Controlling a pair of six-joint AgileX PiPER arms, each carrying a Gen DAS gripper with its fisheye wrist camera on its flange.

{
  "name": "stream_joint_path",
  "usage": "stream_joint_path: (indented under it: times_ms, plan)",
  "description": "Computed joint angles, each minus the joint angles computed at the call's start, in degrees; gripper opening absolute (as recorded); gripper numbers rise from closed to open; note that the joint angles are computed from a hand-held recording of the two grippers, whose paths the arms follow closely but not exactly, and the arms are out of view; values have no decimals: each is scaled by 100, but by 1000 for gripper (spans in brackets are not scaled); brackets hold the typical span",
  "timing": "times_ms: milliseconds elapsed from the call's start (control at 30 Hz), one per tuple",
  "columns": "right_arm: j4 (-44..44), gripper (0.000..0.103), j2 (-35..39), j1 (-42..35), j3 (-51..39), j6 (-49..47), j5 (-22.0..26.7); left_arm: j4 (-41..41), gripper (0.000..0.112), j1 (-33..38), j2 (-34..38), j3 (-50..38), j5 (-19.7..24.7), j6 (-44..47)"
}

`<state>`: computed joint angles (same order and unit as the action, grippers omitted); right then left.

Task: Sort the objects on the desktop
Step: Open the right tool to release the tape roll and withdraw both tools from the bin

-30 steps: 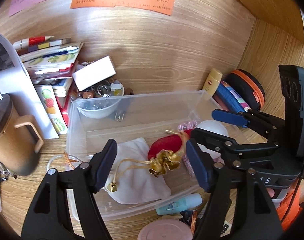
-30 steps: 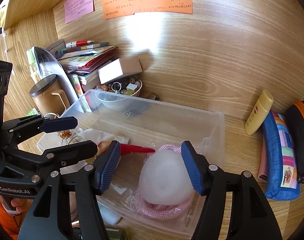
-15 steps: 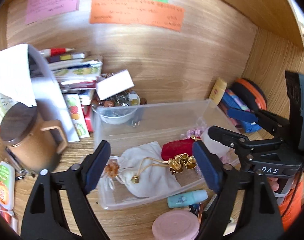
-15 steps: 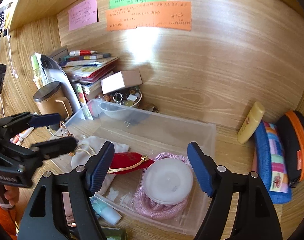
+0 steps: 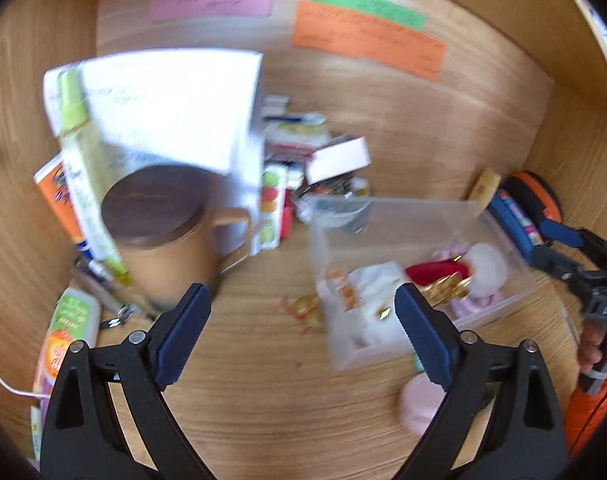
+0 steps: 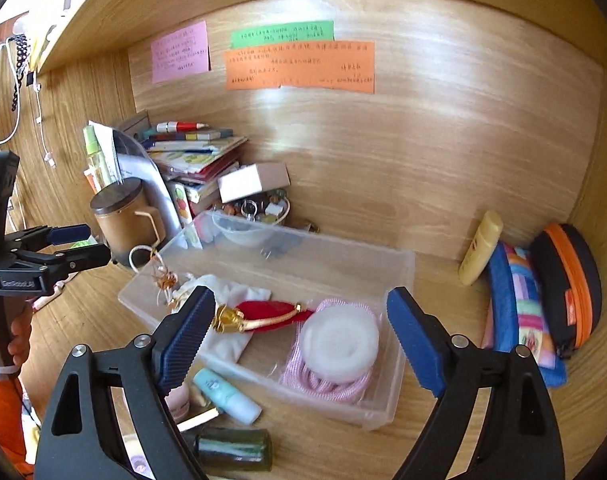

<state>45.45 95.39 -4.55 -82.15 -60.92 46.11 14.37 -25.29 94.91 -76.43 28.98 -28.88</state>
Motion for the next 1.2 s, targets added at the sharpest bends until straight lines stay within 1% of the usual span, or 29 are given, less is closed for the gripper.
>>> stream_joint_path:
  times_ms: [200,267,400,533,600,700,767,833,867,1033,1067,1200]
  plan:
    - [-266,86,-309,89,553,-9,-300,-54,94,278,-2,399,-36,226]
    - [-286,86,-415,84,730,-46,-327,-184,94,358,92,409,-14,423]
    - [-269,86,-548,52,942,-43,-337,-1103,94,539,394,281,30,1551]
    - [-292,86,-647,7,1064,44,-343,-1705,94,593,665,141,65,2542]
    - [-318,86,-711,-26,1139,46,-369,-1913,94,626,756,95,58,2822]
    - [-344,86,-785,-71,1219,42,-383,-2501,94,770,932,-51,164,3470]
    - [-330,86,-813,-105,1253,17,-373,-2656,91,814,1024,-121,218,3638]
    - [-282,86,-821,-171,1256,-48,-295,-2980,83,887,1051,-129,264,3999]
    - [-253,86,-817,-195,1253,-78,-255,-2933,82,884,1107,-194,339,3979]
    - [-200,86,-779,-271,1255,-160,-106,-2713,79,803,1221,-253,437,3980]
    - [-199,86,-773,-275,1263,-167,-93,-2652,78,780,1212,-233,400,3966]
    - [-207,86,-728,-303,1280,-207,-11,-2722,63,732,1242,-326,473,4240]
